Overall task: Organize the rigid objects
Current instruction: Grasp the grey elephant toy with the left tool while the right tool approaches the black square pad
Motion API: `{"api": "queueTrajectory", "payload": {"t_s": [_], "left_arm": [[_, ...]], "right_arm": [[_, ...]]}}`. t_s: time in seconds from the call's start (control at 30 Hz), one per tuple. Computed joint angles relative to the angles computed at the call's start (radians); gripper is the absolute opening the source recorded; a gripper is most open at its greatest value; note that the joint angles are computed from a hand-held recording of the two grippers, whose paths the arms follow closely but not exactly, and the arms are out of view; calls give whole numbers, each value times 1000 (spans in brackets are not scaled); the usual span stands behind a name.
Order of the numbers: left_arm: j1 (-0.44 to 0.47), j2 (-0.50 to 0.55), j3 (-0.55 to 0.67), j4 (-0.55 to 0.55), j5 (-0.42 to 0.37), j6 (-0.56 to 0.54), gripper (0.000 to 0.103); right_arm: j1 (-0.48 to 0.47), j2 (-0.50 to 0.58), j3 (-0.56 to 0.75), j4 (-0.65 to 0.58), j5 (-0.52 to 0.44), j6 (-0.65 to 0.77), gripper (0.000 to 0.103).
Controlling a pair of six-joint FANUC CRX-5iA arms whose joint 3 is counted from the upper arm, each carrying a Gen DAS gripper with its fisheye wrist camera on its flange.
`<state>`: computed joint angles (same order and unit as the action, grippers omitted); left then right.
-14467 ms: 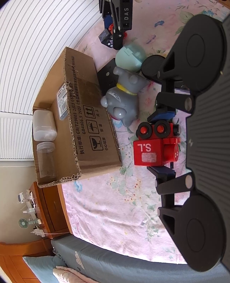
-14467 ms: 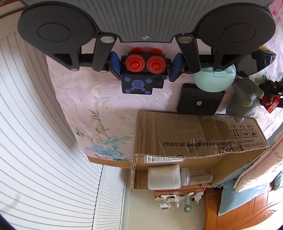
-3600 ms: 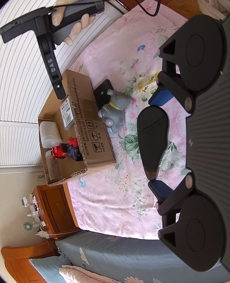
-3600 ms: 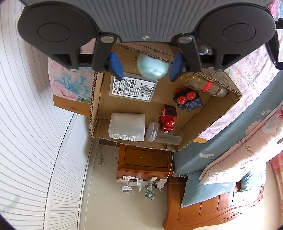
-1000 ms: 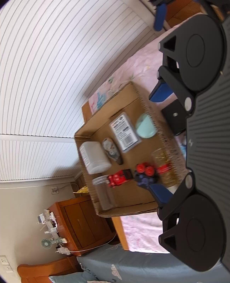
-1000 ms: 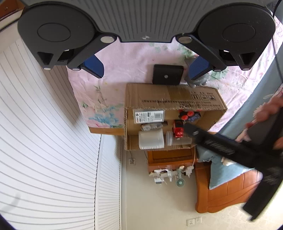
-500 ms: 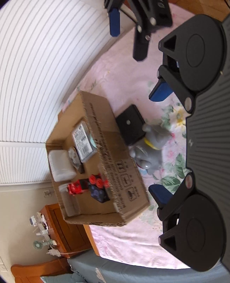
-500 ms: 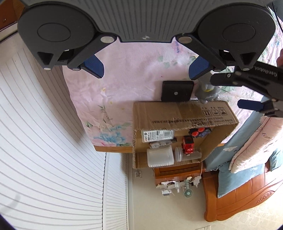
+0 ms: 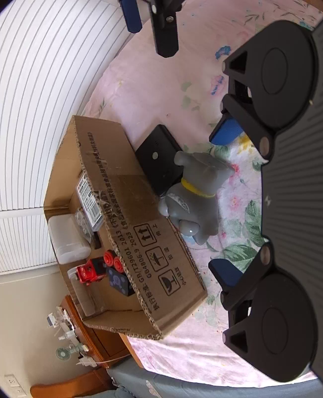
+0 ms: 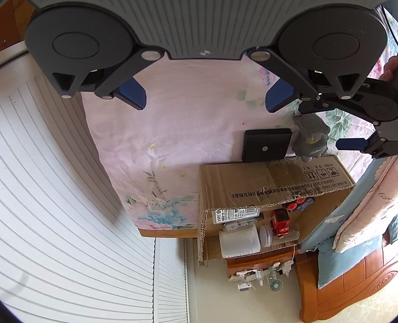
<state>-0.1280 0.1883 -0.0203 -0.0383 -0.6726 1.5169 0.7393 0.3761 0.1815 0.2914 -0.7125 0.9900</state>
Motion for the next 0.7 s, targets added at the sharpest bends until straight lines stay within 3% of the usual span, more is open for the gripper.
{"api": "queueTrajectory", "payload": {"t_s": [0.23,0.37,0.57,0.7], "left_arm": [[20,24,-7,73,34,-79,96],[36,25,-34,158,68,-152,84],[28,14,-28,117,48,-105,84],[21,-12,-33,65,12,-17,84]], "right_arm": [[1,12,16,-16,-19,20,103],[4,17,23,-21,-31,29,103],[7,18,26,-28,-34,43,103],[8,24,32,-45,-34,76,103]]}}
